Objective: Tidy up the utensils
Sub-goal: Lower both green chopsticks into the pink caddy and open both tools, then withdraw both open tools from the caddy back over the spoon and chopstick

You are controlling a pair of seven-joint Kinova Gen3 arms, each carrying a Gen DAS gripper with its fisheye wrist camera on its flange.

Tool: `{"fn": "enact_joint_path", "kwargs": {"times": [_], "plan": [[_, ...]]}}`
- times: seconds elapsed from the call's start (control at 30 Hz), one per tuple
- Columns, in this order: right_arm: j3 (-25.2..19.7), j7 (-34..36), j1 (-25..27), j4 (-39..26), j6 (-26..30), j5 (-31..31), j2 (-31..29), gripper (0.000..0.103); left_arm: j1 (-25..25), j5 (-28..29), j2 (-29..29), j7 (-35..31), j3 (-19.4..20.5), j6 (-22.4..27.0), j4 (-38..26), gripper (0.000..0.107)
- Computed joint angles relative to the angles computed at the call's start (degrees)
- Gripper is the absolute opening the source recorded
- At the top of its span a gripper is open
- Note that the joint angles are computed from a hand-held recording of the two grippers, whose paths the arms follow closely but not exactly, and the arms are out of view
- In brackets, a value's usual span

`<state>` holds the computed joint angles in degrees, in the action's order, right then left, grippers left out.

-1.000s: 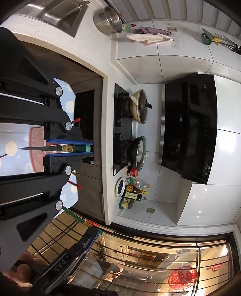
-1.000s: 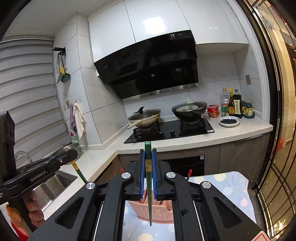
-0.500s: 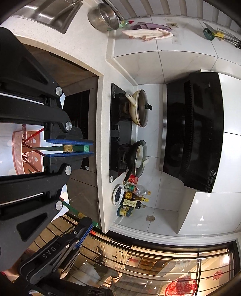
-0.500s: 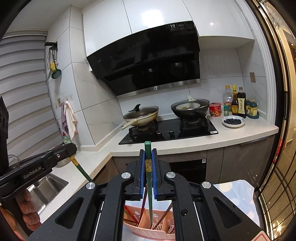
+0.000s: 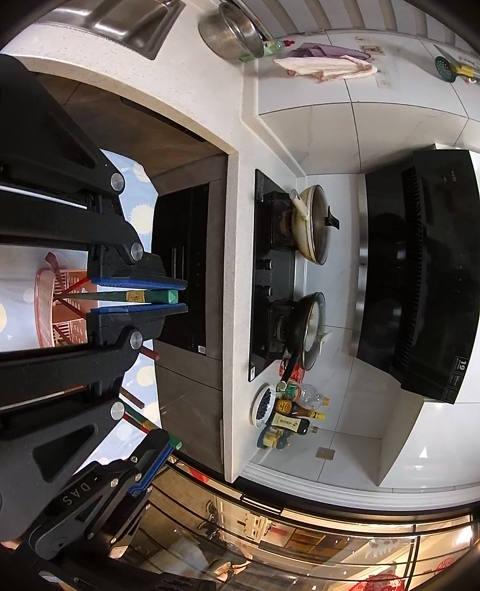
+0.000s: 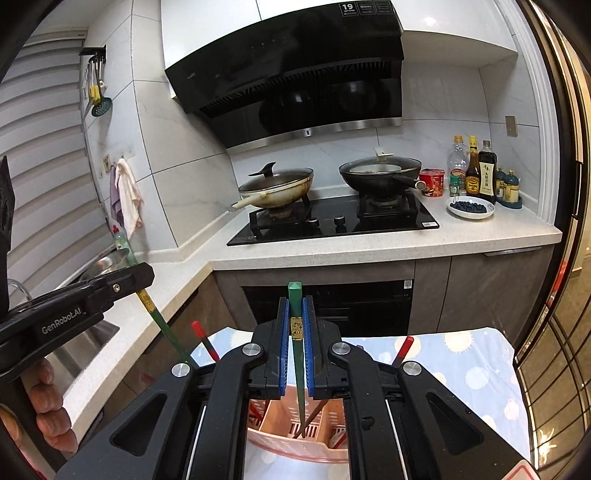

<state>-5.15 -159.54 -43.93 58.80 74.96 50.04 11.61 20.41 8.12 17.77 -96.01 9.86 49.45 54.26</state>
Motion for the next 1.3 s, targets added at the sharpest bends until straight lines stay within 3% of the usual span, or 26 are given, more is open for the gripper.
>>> {"fn": "enact_joint_path", "kwargs": {"times": [0.07,0.13,0.2,0.53,1.3], "plan": [[0.0,-0.5,-0.6,0.3,0.4,1.0,0.1,0.012,0.1,-0.1,-0.3,0.4,-0.2,-0.9,1.0,0.008],[0.1,-1.2,-1.5,0.2,1.4,2.4,0.4,0.025,0.4,-0.8,-0.7,1.2,-0.5,-1.4,1.7,0.02],[0.0,-2.3,-2.1,0.8,1.7,3.4,0.1,0.035,1.1,-2.0,-1.3,2.5,-1.0,-2.8,3.0,0.044],[-2.7,-5.6,-4.5,3.0,5.3,6.7,-2.2,0.039,-0.4,-1.7,-4.2,1.7,-0.2,-3.7,7.4,0.045],[-10.7,-15.5,-15.2,7.9,19.1,9.9,-4.3,0.04,-2.6,2.4,-18.1,-2.4,0.4,-7.9,28.0,0.051]]}}
